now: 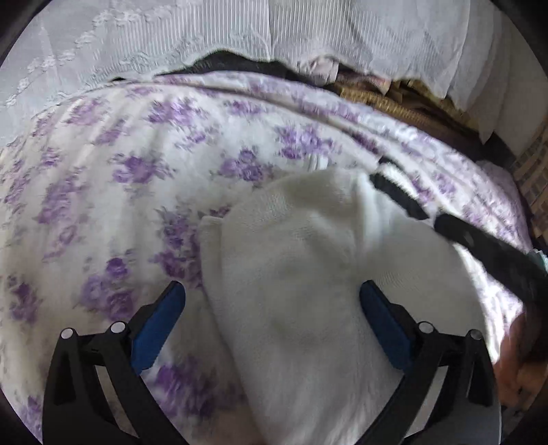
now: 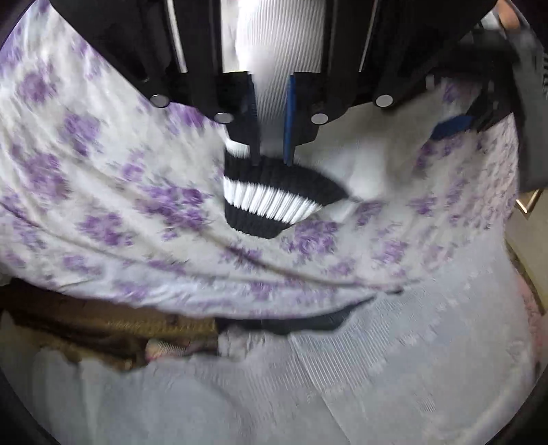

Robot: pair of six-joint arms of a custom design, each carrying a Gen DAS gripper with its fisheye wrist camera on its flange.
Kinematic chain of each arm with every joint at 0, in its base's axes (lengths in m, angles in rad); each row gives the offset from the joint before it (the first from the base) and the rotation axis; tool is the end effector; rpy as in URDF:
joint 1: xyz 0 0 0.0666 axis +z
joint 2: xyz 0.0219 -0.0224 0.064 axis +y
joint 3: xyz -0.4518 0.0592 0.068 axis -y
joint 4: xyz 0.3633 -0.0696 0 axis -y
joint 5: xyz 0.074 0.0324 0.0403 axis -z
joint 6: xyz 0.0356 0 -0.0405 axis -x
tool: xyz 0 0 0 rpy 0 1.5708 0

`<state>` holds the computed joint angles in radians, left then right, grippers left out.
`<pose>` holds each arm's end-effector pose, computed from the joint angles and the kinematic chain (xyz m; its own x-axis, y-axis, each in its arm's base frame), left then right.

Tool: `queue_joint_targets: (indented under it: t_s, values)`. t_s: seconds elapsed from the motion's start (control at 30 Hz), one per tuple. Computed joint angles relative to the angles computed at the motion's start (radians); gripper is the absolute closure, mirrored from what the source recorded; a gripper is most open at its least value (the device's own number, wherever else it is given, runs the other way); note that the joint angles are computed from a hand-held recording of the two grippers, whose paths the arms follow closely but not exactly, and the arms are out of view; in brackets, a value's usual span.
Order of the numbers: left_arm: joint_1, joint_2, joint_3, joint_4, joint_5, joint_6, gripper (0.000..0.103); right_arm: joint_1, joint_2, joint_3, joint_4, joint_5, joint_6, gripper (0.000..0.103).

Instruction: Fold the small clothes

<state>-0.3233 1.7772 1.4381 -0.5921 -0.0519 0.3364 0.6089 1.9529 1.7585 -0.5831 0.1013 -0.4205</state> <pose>0.5588 -0.1857 0.3500 -0.8132 -0.0752 -0.5772 0.0206 0.9873 -0.1577 0.5664 0.3901 0.3774 -0.7335 -0.0163 -0.6795 -0.2306 0.9464 0.2262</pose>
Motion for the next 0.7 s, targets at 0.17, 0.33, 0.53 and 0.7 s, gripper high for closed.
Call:
queue_joint_targets:
  t_s: [0.17,0.33,0.53,0.7]
  values:
    - [-0.014,-0.047,-0.045,0.026,-0.006,-0.010,0.004,0.080,-0.181,-0.299,0.212,0.103,0.139,0.074]
    - [-0.020,-0.023,-0.058,0.015,-0.013,0.001,0.004,0.093,-0.138,-0.314,0.092,0.089,0.107,0.056]
    - [-0.042,-0.103,-0.144,0.064,-0.093,0.061,0.004,0.044,-0.197,-0.388,0.178,-0.066,-0.016,0.067]
    - [-0.092,-0.139,-0.179,0.110,-0.198,0.023,0.004,0.069,-0.202,-0.307,0.215,0.043,0.049,0.077]
